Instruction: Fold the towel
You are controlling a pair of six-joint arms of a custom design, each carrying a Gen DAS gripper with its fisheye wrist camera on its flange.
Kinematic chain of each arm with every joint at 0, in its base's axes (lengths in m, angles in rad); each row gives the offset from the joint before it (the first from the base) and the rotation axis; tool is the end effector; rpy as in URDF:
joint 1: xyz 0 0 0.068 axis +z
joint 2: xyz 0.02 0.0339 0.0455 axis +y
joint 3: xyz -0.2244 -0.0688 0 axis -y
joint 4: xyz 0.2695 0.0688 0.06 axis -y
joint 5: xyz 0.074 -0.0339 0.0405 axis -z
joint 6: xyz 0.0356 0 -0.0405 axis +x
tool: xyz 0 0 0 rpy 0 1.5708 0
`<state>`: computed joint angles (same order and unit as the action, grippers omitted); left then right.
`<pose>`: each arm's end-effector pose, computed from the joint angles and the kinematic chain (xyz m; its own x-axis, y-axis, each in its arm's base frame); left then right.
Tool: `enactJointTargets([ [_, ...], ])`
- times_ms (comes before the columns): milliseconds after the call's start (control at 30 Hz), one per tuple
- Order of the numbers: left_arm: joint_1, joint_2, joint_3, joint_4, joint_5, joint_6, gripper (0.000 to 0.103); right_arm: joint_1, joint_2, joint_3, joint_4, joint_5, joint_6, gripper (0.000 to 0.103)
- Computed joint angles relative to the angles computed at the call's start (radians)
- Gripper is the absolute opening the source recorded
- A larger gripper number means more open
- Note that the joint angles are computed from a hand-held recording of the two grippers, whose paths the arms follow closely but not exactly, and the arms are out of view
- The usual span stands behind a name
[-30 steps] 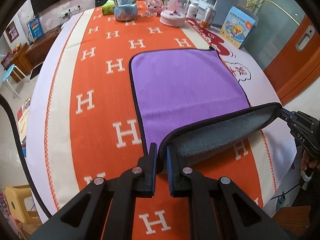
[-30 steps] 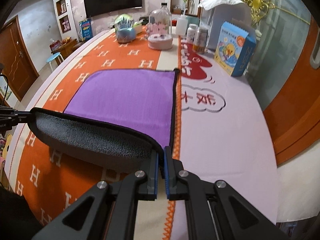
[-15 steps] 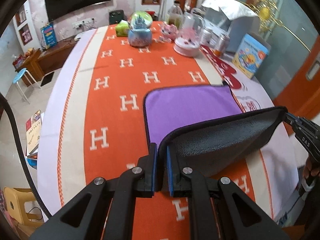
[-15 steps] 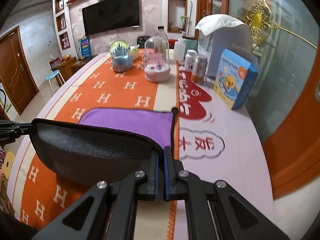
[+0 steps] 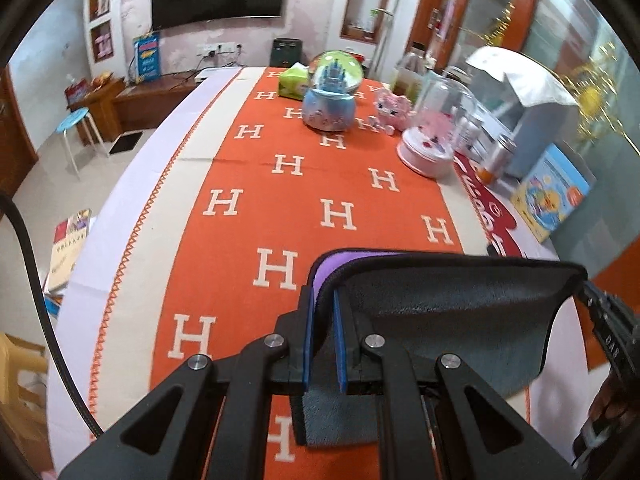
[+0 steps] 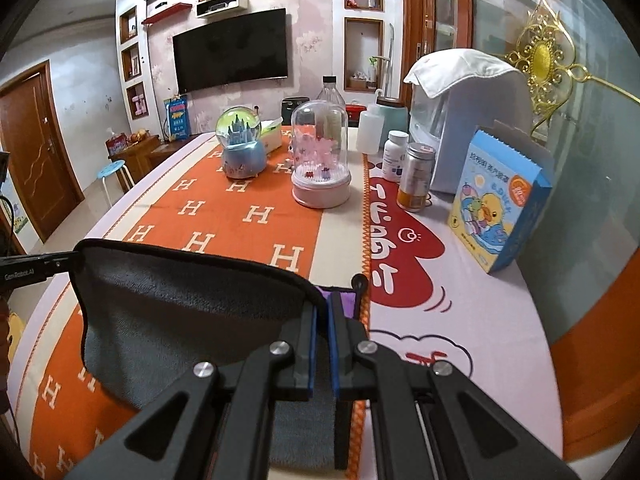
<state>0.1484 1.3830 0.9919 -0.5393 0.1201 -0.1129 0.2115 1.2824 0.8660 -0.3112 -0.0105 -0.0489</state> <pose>0.3126 0.0424 0.1990 -0.7794 -0.2296 -0.5829 -0.1648 0.9728 -0.1628 0.3018 0.0652 0.2016 -0.6388 -0.1872 -0.7462 -0.2491 0.9680 -0.0295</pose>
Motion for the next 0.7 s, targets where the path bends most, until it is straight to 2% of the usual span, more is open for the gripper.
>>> enactJointTargets([
  [367,-0.027,0.234,0.097,0.11,-0.019,-0.058,0.007,-0.016,0.219,0.043,0.134,-0.02,0.001,0.005],
  [567,-0.035,0.314,0.137,0.115,-0.023,-0.075,0.007,-0.027,0.296,0.064,0.168,-0.04,0.019,0.008],
  [667,-0.036,0.332,0.151,0.101,-0.026,-0.079,0.008,-0.029,0.328,0.086,0.155,-0.035,0.029,0.017],
  [700,-0.035,0.33,0.15,0.096,-0.024,-0.081,0.009,-0.031,0.335,0.092,0.147,-0.036,0.032,0.024],
])
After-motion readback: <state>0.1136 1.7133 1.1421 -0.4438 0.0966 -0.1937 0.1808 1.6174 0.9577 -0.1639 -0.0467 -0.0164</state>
